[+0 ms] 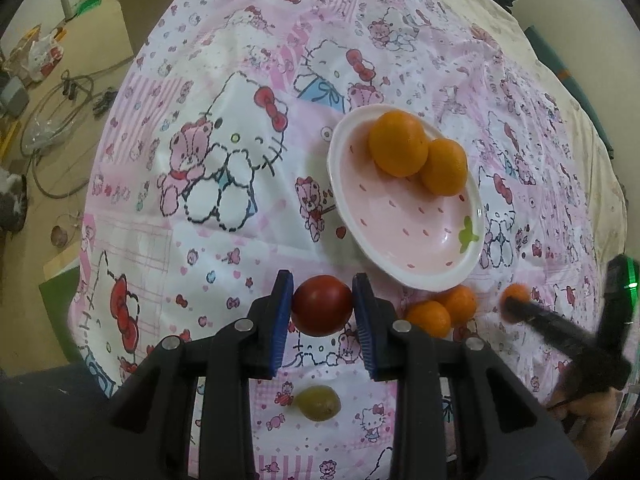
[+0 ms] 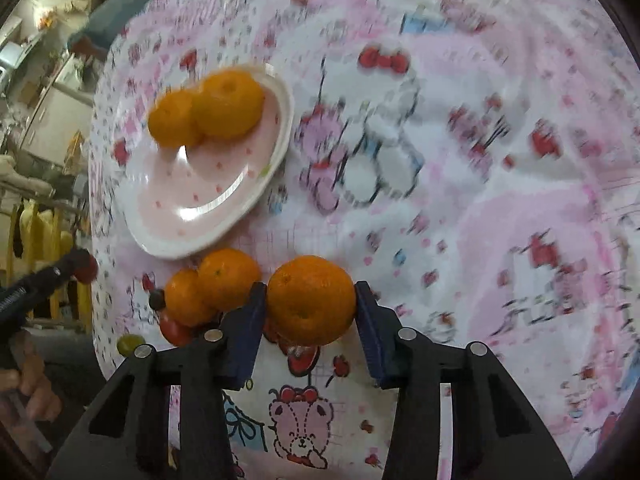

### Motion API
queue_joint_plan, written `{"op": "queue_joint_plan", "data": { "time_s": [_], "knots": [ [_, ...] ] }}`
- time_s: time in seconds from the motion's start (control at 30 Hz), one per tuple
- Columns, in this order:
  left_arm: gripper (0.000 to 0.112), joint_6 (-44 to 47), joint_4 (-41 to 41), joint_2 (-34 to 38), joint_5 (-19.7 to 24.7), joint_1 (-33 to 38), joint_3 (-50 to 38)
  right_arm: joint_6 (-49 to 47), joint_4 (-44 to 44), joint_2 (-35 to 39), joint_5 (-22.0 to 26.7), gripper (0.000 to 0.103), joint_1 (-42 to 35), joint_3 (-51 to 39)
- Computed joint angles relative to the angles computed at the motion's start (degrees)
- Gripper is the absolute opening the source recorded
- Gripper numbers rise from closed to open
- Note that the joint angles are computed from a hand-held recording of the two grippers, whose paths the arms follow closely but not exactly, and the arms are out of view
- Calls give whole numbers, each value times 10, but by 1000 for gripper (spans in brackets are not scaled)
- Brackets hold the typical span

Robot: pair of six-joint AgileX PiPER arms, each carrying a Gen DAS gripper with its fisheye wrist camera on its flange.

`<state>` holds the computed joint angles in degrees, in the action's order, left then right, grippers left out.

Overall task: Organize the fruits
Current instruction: 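Carry the tomato and mandarin over the plate with both grippers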

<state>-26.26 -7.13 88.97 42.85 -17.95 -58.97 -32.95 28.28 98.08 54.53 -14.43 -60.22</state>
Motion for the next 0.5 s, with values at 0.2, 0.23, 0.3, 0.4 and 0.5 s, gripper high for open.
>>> {"op": "queue_joint_plan", "data": {
  "time_s": [0.2,0.23,0.3,0.4,0.5],
  "knots": [
    [26,28,-1,35,-5,3,-67,-62,91,-14,35,46,-47,-46],
    [26,30,4,44,-4,1,-81,-68,98,-13,35,46,-45,-54],
    [26,31,21,73,3,-7,-117,-75,104,-4,34,46,-36,-73],
    [26,33,34,114,11,-13,-162,-79,115,20,33,46,-20,-104],
    [26,45,36,151,13,-14,-195,-66,112,45,26,46,9,-123]
  ]
}}
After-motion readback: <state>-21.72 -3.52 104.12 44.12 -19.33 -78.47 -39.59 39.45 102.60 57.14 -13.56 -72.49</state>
